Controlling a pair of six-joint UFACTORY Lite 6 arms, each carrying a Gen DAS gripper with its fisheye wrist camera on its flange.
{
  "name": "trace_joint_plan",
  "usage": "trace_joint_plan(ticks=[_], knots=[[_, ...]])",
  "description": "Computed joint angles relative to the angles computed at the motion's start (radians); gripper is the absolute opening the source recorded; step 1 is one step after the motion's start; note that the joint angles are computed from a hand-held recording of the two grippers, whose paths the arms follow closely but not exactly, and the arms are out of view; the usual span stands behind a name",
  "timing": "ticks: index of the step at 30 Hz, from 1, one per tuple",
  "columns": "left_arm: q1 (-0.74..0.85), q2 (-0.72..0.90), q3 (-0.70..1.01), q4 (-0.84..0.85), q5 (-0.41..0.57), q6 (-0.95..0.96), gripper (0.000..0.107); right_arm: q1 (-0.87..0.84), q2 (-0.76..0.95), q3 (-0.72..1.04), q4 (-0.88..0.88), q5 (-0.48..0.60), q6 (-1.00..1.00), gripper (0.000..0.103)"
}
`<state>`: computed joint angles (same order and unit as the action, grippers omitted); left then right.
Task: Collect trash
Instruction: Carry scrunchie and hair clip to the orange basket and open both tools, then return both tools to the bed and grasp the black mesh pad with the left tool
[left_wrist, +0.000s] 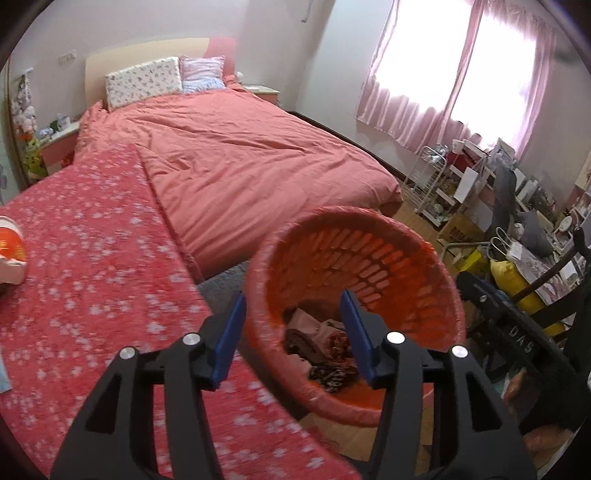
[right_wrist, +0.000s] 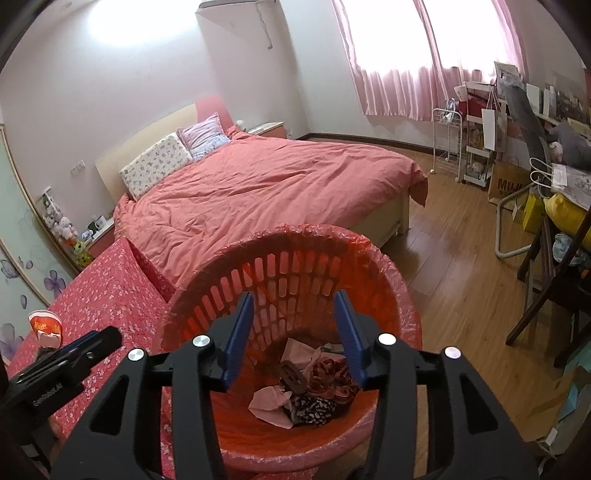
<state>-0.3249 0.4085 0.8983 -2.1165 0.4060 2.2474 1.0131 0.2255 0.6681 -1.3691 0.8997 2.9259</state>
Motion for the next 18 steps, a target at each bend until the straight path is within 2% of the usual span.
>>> trace_joint_plan(ticks=[3,9,18], knots=[[0.048,-0.058,-0.065,-0.058,-0.002,0.097,0.059,0.014,0.006,0.021,0.031,0.023,-0.036,0.053],[0.218,-0.139,-0.164,-0.071,0.024,0.218,0.065,0.037,0.058,0.103,0.076,0.052,-0.121,0.055],[0.582,-0.107,-0.159,0.013,0.080,0.327,0.070,0.078,0.183,0.285,0.122,0.081,-0.261,0.056]])
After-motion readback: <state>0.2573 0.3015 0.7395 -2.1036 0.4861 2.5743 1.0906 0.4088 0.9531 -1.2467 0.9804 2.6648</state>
